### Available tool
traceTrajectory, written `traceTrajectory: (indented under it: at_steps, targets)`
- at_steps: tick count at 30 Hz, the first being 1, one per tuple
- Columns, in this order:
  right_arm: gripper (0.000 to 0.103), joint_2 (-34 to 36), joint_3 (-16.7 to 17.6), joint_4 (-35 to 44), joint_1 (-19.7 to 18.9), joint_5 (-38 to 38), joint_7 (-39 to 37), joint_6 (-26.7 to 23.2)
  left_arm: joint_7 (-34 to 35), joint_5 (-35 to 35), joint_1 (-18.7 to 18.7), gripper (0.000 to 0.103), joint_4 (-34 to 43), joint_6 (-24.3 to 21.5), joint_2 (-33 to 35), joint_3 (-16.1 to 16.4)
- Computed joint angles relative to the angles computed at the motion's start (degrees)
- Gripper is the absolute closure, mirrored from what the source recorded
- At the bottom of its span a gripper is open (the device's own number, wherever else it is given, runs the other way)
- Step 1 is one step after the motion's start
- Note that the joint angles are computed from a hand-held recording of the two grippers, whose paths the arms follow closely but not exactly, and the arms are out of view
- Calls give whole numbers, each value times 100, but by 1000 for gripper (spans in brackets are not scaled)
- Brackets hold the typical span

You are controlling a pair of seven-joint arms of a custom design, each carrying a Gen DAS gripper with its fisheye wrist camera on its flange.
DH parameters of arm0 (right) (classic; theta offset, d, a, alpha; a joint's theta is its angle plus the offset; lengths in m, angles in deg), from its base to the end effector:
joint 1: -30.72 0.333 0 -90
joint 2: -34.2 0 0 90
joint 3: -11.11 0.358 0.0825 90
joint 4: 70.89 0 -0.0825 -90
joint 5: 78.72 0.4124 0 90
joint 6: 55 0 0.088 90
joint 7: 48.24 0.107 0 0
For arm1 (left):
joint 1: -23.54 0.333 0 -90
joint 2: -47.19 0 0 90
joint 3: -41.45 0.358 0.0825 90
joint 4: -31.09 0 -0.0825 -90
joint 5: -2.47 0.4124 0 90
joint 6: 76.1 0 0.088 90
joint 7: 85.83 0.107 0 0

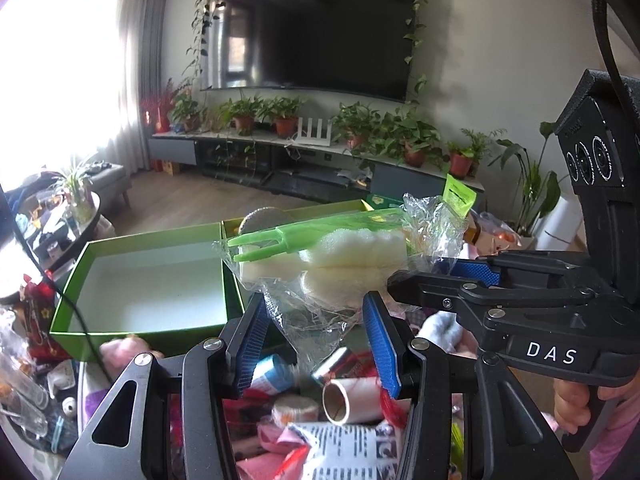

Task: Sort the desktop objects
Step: 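Lift the bagged sponge with both grippers and carry it over the green box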

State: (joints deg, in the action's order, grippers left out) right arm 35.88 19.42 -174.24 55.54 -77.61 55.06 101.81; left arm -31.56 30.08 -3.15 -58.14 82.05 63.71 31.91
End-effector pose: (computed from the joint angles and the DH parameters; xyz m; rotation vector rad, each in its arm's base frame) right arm 0.5464 0.3540 0.6643 -1.8438 1.3176 -0.3868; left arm 0.5935 -0.4358 0.6234 -1.4134 1.9980 -1.1126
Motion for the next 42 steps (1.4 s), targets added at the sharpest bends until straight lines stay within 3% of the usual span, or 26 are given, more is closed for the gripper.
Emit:
traceTrajectory:
  at_steps: [18,42]
  targets:
    - [75,918,-53,1021,-207,628,-716,-337,404,-386,-94,54,1332,-499,1028,159]
    - [75,1881,-133,2146,-278,725,-801,-872,1048,-1083,-128,54,2916,-1332,2142,234]
